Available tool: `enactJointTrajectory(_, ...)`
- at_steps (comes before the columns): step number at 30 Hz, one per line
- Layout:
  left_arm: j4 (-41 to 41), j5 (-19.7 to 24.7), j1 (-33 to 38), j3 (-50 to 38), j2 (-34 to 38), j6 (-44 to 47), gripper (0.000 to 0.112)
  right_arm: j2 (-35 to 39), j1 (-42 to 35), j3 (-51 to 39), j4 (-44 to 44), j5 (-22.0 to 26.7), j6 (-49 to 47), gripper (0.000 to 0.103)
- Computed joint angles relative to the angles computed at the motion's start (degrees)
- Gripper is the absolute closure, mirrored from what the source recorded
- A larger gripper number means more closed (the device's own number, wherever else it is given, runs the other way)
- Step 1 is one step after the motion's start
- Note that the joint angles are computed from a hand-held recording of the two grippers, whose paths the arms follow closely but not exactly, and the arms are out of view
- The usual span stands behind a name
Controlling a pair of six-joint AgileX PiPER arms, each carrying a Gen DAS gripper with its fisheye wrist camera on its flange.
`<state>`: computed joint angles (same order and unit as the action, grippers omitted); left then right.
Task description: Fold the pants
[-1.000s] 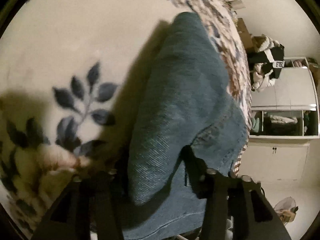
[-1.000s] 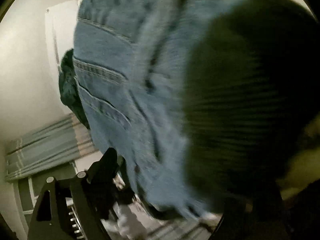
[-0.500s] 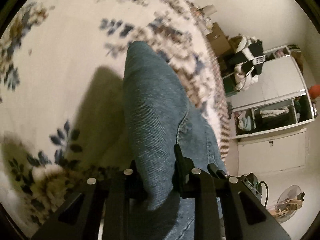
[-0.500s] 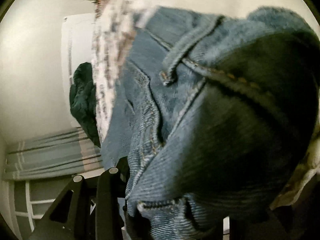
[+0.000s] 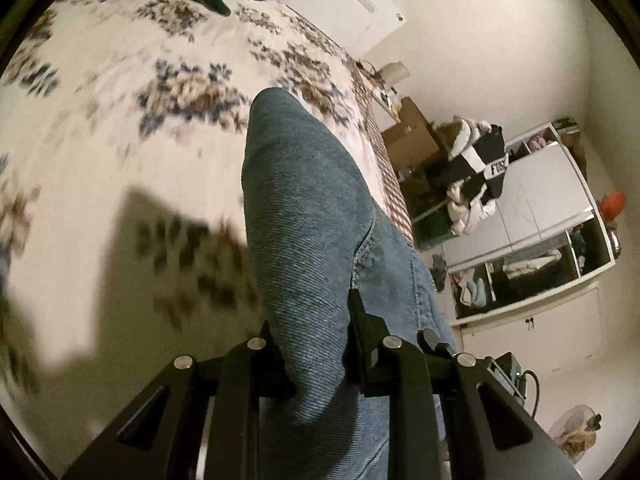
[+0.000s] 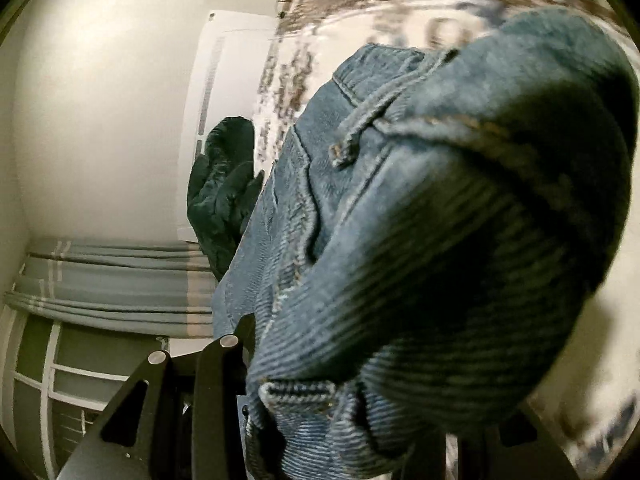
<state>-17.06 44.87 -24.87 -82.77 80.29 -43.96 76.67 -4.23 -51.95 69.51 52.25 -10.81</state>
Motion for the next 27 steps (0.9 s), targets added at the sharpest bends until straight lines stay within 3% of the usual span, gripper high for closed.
enactJointTrajectory(7,-13.3,1.6,14.5,-7.1,14.6,21.0,0.093,23.9,11.2,-19.5,3.5,-11.4,-2.6,0.063)
enactJointTrajectory(14,-19.4,5.3,21.1,-7.1,23.8,29.8,0.091,41.8,15.7,-33.8,-0.7,-13.5,2.6,0.06)
enactJointTrajectory(16,-20.7,5.5,21.6,-4.7,23.1,30.3,0.085,43.9,15.6,-35.8,-6.1,-10.9,8.0,0.046)
enactJointTrajectory(18,-20.2,5.7,21.4,-2.7,21.2,29.4,0.082,43.9,14.8,-35.5,-8.4,-8.3,9.1,0.042)
enactJointTrajectory(22,-8.6,7.3,18.1,-2.9,17.3,20.2,0.079,40.6,10.8,-34.7,-14.5,-3.3,10.7,0.03)
enactJointTrajectory(25,5.6,15.4,13.5,-8.5,17.2,10.2,0.064,39.7,8.1,-39.8,-24.5,2.9,15.5,0.021)
enactJointTrajectory(27,13.8,20.2,9.3,-11.1,16.3,5.2,0.045,34.4,7.7,-42.9,-32.8,9.1,20.3,0.016)
